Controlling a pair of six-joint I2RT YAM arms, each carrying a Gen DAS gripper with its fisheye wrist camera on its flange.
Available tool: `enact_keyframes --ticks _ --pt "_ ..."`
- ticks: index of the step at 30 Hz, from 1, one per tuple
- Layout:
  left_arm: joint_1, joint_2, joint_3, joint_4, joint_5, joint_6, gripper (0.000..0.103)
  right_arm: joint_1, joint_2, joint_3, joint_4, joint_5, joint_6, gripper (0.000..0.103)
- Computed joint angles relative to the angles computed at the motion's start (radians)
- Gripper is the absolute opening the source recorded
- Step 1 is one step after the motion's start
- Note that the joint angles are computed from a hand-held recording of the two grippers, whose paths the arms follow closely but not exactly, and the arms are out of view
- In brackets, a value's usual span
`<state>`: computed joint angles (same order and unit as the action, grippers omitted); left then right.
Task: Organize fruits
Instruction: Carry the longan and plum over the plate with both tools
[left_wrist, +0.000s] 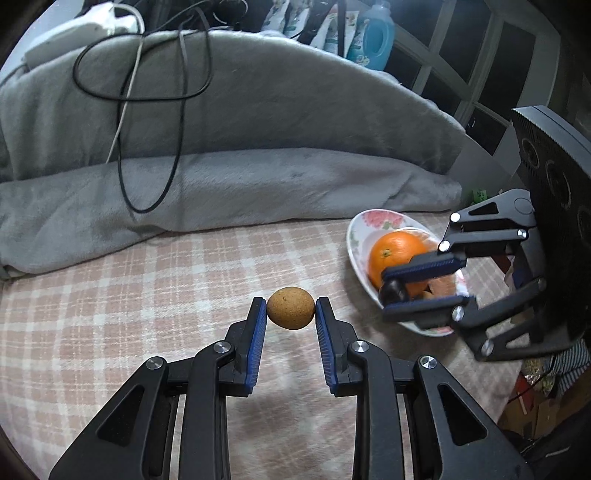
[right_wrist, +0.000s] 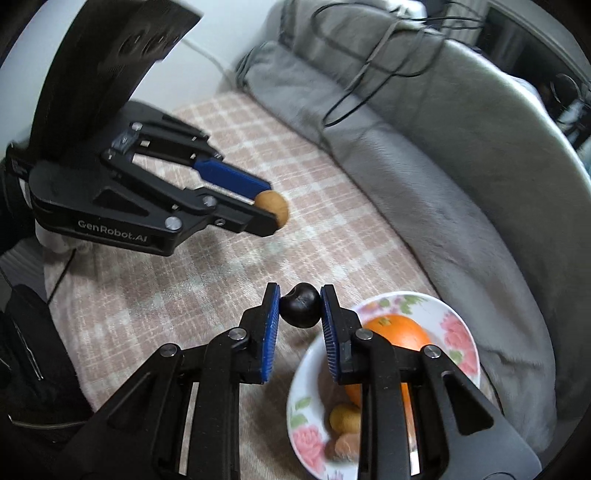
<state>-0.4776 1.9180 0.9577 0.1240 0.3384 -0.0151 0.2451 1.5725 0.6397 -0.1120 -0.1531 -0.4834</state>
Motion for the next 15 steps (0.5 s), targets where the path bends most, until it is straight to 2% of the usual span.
enact_keyframes --ticks 8,15 --pt "-0.064 -0.052 -0.022 0.005 -0.023 -0.021 0.025 -0.166 -0.196 -0.094 -0.035 -0.091 0.001 0.023" --pt "-0.143 -0.065 -0.024 0.023 -0.057 -0.051 0.025 -0.36 -0.249 -0.129 -0.031 -0.207 -0.004 0.023"
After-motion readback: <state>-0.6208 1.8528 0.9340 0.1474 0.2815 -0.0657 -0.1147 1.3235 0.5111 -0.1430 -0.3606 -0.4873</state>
